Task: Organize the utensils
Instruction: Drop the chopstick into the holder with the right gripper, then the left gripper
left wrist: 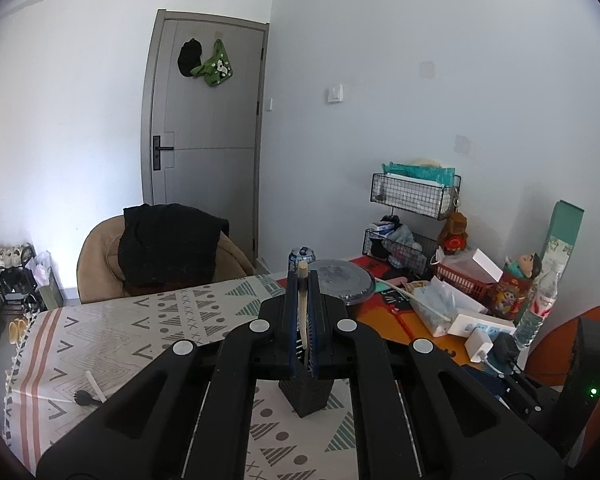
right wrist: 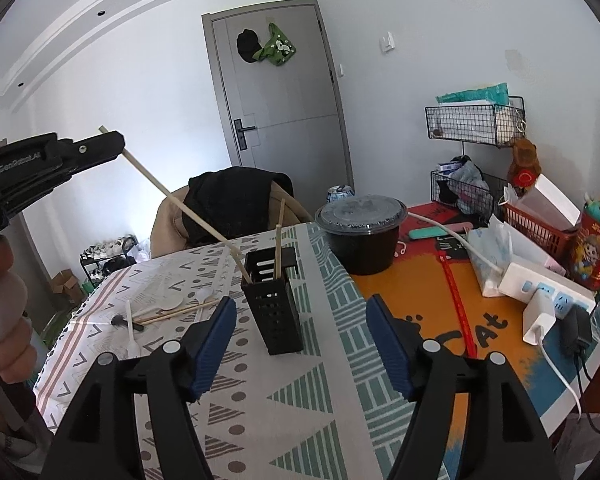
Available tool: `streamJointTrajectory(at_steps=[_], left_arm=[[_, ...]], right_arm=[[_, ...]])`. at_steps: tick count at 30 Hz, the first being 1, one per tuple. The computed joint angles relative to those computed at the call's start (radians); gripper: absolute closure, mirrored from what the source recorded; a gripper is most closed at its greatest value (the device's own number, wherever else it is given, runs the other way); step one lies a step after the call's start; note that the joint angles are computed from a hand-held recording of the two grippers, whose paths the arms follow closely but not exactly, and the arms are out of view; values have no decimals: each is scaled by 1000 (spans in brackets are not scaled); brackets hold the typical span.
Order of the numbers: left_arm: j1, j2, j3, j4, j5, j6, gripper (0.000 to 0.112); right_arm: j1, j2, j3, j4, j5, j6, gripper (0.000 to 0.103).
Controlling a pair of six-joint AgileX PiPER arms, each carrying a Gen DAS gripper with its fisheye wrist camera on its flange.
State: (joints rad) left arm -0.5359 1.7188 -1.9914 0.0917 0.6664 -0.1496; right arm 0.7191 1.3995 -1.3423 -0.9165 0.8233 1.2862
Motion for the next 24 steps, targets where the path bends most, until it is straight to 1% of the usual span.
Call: streamJointTrajectory(at_steps=[7, 11, 17, 22, 24], left_arm=[[-24, 89, -98, 10, 61, -1, 107], [-40, 154, -175, 22, 103, 7, 107], [-30, 302, -387, 12, 228, 22, 107], [-18, 408, -552, -16, 316, 54, 107], [-4, 455, -629, -55, 356, 76, 106]], right_arm=[[-14, -32, 64, 0, -14, 32, 35], [-53, -45, 101, 23, -50, 36, 35], [-108, -18, 118, 69, -106, 12, 34], [-152, 11, 122, 112, -155, -14, 34], [-156, 22, 121, 121, -164, -19, 34]])
